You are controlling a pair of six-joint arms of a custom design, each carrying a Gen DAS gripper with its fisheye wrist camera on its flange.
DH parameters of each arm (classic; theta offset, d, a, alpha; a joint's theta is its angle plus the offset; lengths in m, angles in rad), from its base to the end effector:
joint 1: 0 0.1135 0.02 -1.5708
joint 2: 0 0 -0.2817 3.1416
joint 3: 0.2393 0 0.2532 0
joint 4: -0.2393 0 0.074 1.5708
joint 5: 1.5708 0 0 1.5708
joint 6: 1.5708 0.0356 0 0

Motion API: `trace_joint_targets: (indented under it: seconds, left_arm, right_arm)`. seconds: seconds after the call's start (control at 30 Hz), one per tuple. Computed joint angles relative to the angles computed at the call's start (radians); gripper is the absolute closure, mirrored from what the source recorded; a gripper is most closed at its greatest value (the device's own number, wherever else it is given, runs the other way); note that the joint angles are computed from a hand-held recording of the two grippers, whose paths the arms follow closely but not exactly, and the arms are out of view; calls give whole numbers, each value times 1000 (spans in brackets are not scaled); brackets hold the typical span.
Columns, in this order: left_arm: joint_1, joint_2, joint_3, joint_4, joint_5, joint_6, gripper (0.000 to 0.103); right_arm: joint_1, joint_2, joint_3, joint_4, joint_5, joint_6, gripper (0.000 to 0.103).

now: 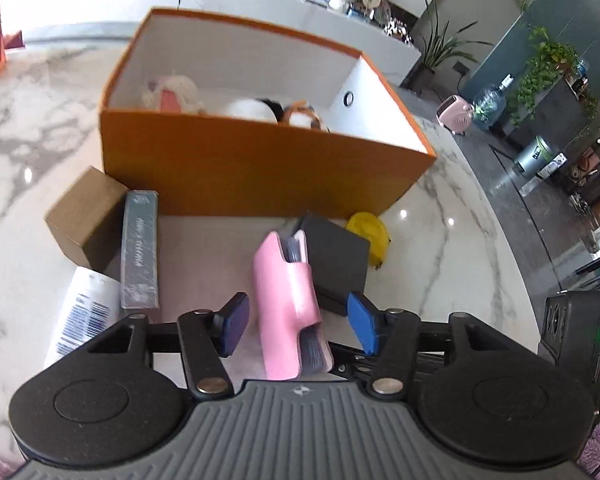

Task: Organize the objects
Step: 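Grasp the pink card wallet with the left tool and lift it, then grasp the dark gray square box with the right tool while the left tool holds the pink wallet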

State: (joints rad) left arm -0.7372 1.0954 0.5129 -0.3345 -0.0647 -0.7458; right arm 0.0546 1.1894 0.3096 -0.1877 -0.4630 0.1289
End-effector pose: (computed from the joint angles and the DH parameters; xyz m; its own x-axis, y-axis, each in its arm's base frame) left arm 0.1467 -0.1301 0.1918 -0.8671 -0.1273 -0.4816 0.0726 0.9242 -0.3750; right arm 0.1681 0.0251 0.1309 -0.9014 0.0659 -0.4280 -0.1493 0.8805 0.4500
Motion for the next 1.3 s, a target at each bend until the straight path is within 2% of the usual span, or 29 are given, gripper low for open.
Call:
trace_joint_targets:
  seconds: [0.17, 0.3, 0.53, 0.7, 0.8, 0.97, 1.0, 1.03, 1.1, 1.3]
  left_arm:
    - [12, 132, 36, 39, 28, 7, 43]
    - [19, 183, 57, 40, 26, 5, 44]
    - [51, 218, 74, 0, 31, 14, 56]
    - [91, 224, 75, -21, 31, 28, 57]
    - [131, 228, 77, -27, 53, 59, 66]
    - [160, 230, 77, -26, 73, 102, 71]
    - [159, 231, 78, -26, 72, 111, 71]
    - [157, 230, 79, -26, 68, 119, 72]
    - [156, 232, 79, -22, 64, 133, 73]
    - [174, 247, 82, 35, 54, 148, 74]
  right_arm:
    - [25, -1, -4, 18, 27, 6, 93]
    - [34, -4, -5, 26, 24, 6, 94]
    - [93, -12, 1, 63, 23, 26, 94]
    - [167, -25, -4, 112, 41, 51, 94]
    - [198, -20, 2, 123, 40, 45, 94]
    - [188, -29, 22, 71, 89, 7, 93]
    - [174, -28, 33, 47, 109, -1, 90]
    - [154, -25, 41, 32, 124, -4, 80]
    - [98, -19, 48, 31, 135, 1, 66]
    - [-72, 74, 93, 73, 109, 57, 47]
